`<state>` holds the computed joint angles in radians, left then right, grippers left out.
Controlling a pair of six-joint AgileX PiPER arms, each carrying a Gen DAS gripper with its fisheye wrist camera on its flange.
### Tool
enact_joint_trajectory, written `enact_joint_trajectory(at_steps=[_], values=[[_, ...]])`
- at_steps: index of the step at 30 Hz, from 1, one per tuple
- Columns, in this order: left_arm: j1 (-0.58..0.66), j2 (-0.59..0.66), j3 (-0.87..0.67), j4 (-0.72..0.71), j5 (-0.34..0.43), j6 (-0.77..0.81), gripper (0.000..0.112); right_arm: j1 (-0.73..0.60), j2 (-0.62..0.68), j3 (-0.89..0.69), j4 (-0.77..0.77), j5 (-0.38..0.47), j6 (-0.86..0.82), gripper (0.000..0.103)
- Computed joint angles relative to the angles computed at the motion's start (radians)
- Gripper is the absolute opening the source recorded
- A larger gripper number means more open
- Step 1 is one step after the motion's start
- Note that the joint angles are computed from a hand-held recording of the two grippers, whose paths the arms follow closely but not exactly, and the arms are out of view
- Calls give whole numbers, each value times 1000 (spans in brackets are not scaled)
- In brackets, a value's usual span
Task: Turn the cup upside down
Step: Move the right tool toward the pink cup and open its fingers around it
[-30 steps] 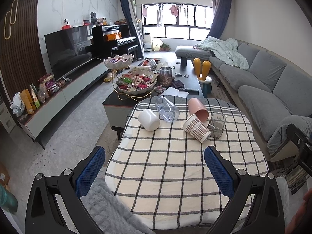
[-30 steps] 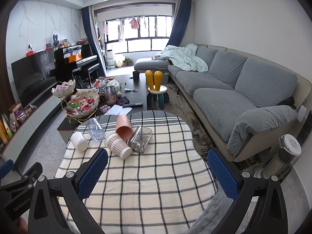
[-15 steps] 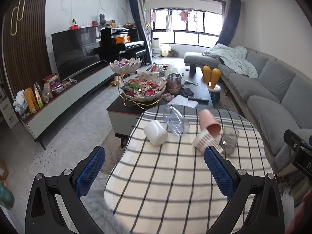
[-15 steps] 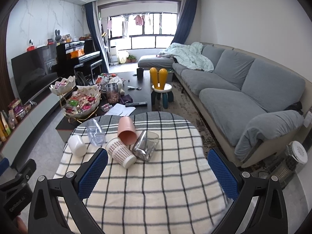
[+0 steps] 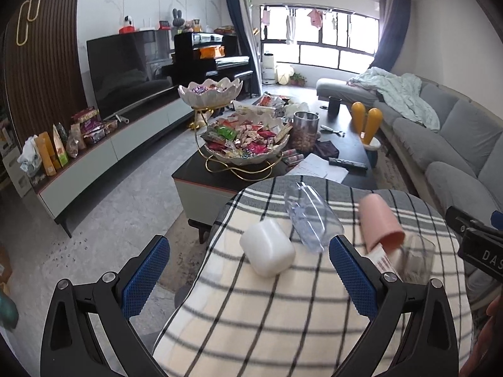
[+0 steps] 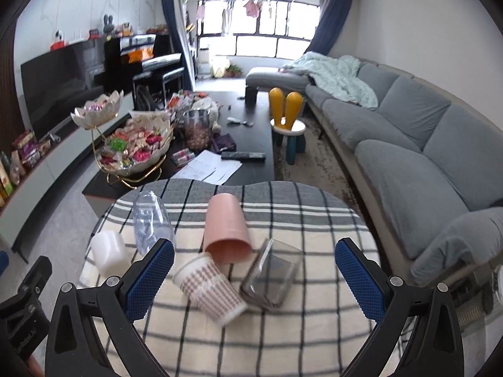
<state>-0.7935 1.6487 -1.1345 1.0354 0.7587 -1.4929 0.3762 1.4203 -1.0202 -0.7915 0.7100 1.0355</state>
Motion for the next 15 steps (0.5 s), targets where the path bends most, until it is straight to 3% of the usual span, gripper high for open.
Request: enact_joint_trajectory(at_steps=[7,15], values=[[112,173,-158,-49,-69,67,103,-109,292,-256,196,-42,-268,102],[160,328,-319,-124,-75,173,103,-159,544,-506,321,13,-456,102]])
